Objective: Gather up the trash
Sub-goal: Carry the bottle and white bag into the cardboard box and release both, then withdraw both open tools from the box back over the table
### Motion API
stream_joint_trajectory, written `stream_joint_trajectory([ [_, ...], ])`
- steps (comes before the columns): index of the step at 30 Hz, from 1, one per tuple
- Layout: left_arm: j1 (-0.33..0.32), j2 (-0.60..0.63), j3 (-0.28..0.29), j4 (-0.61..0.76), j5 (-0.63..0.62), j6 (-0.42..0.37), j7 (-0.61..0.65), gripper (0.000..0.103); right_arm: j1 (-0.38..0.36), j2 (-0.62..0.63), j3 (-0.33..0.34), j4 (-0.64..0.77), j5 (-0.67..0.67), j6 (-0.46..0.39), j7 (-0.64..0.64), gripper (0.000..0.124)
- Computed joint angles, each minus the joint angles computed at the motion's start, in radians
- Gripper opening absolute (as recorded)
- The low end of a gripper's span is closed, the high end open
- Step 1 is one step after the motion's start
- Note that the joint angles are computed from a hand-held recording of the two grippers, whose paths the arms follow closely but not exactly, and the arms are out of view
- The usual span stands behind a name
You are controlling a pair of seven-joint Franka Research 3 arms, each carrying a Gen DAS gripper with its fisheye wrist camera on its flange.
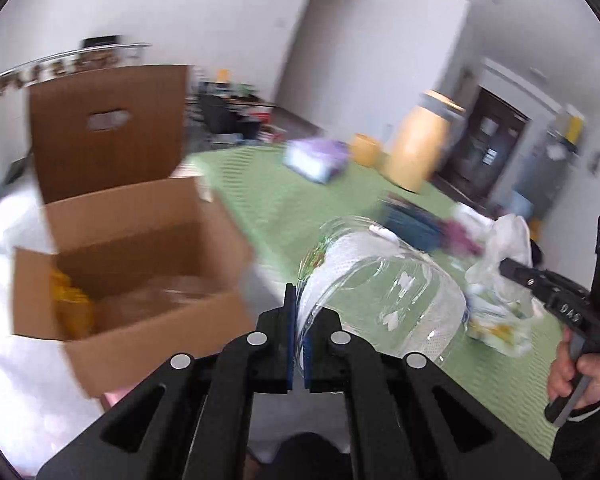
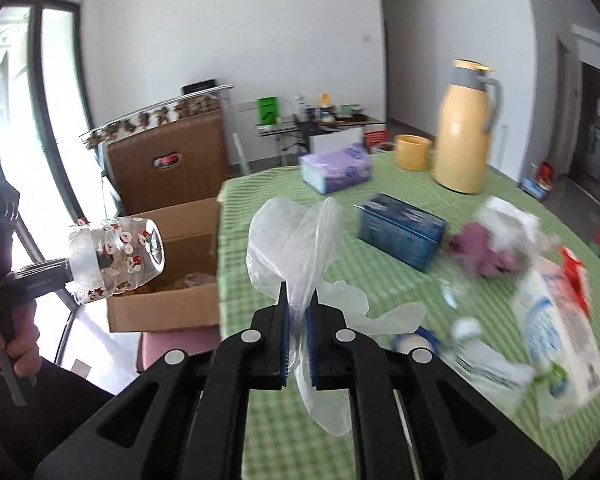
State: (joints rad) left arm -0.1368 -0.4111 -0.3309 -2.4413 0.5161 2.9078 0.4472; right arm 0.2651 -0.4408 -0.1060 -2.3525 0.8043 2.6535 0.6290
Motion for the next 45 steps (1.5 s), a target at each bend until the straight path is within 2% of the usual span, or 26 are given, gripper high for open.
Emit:
stream_joint_trajectory([
  [2, 0.014, -0.035, 0.064, -0.048, -0.020, -0.029, 0.027, 0.000, 0.055, 0.119, 0.013, 0.110, 0.040, -0.047, -0.011, 0.007],
  [4, 0.046, -0.031, 0.106, -0.066, -0.042, -0.049, 0.045, 0.000, 0.079, 0.251, 0.049, 0.240, 0.062, -0.113, -0.009, 0.007],
  [6, 0.073, 0.012, 0.148, -0.063, -0.069, -0.056, 0.079, 0.000, 0.077, 0.363, 0.095, 0.352, 0.042, -0.162, 0.027, 0.007],
  [8, 0.057, 0.077, 0.211, -0.042, -0.136, -0.048, 0.165, 0.000, 0.073, 0.481, 0.142, 0.475, -0.020, -0.208, 0.087, 0.007],
  [12, 0.035, 0.232, 0.281, 0.057, -0.326, -0.120, 0.350, 0.000, 0.068, 0.680, 0.201, 0.693, -0.148, -0.291, 0.202, 0.007],
  [14, 0.049, 0.302, 0.281, 0.106, -0.376, -0.164, 0.431, 0.001, 0.071, 0.776, 0.218, 0.807, -0.209, -0.347, 0.259, 0.007],
  [16, 0.081, 0.351, 0.254, 0.156, -0.351, -0.225, 0.396, 0.010, 0.087, 0.861, 0.223, 0.907, -0.281, -0.375, 0.316, 0.007],
  [17, 0.088, 0.375, 0.252, 0.174, -0.387, -0.236, 0.433, 0.035, 0.097, 0.907, 0.224, 0.964, -0.321, -0.399, 0.337, 0.007],
  [18, 0.094, 0.384, 0.247, 0.185, -0.415, -0.248, 0.451, 0.047, 0.105, 0.948, 0.225, 1.016, -0.355, -0.425, 0.358, 0.007],
  [19, 0.102, 0.376, 0.241, 0.171, -0.414, -0.222, 0.436, 0.055, 0.114, 0.976, 0.225, 1.053, -0.385, -0.439, 0.376, 0.007],
  [21, 0.112, 0.353, 0.236, 0.141, -0.428, -0.170, 0.431, 0.058, 0.131, 1.043, 0.222, 1.134, -0.440, -0.480, 0.409, 0.007],
  [23, 0.121, 0.321, 0.232, 0.120, -0.414, -0.160, 0.398, 0.059, 0.146, 1.107, 0.223, 1.212, -0.482, -0.529, 0.428, 0.007],
  [26, 0.149, 0.250, 0.219, 0.057, -0.328, -0.121, 0.302, 0.064, 0.153, 1.206, 0.245, 1.346, -0.490, -0.619, 0.435, 0.009],
  [27, 0.158, 0.226, 0.216, 0.037, -0.301, -0.118, 0.278, 0.065, 0.154, 1.248, 0.255, 1.411, -0.484, -0.666, 0.436, 0.014],
  [28, 0.160, 0.202, 0.215, 0.018, -0.289, -0.116, 0.265, 0.065, 0.163, 1.274, 0.257, 1.448, -0.488, -0.684, 0.439, 0.031],
  [30, 0.170, 0.170, 0.203, 0.001, -0.247, -0.122, 0.232, 0.065, 0.191, 1.263, 0.234, 1.424, -0.514, -0.628, 0.467, 0.066],
  [34, 0.186, 0.138, 0.189, -0.006, -0.172, -0.154, 0.185, 0.067, 0.176, 1.220, 0.248, 1.369, -0.484, -0.582, 0.477, 0.067],
  [37, 0.175, 0.123, 0.194, -0.005, -0.169, -0.177, 0.183, 0.069, 0.166, 1.136, 0.239, 1.263, -0.491, -0.517, 0.462, 0.068],
  [42, 0.216, 0.076, 0.133, -0.017, -0.036, -0.154, 0.061, 0.076, 0.121, 0.940, 0.237, 1.015, -0.458, -0.344, 0.433, 0.068],
  [44, 0.244, 0.044, 0.083, -0.011, 0.060, -0.168, -0.019, 0.078, 0.073, 0.821, 0.254, 0.856, -0.422, -0.235, 0.398, 0.069],
  [45, 0.258, 0.029, 0.057, -0.009, 0.116, -0.171, -0.064, 0.082, 0.071, 0.752, 0.237, 0.769, -0.393, -0.175, 0.376, 0.070],
])
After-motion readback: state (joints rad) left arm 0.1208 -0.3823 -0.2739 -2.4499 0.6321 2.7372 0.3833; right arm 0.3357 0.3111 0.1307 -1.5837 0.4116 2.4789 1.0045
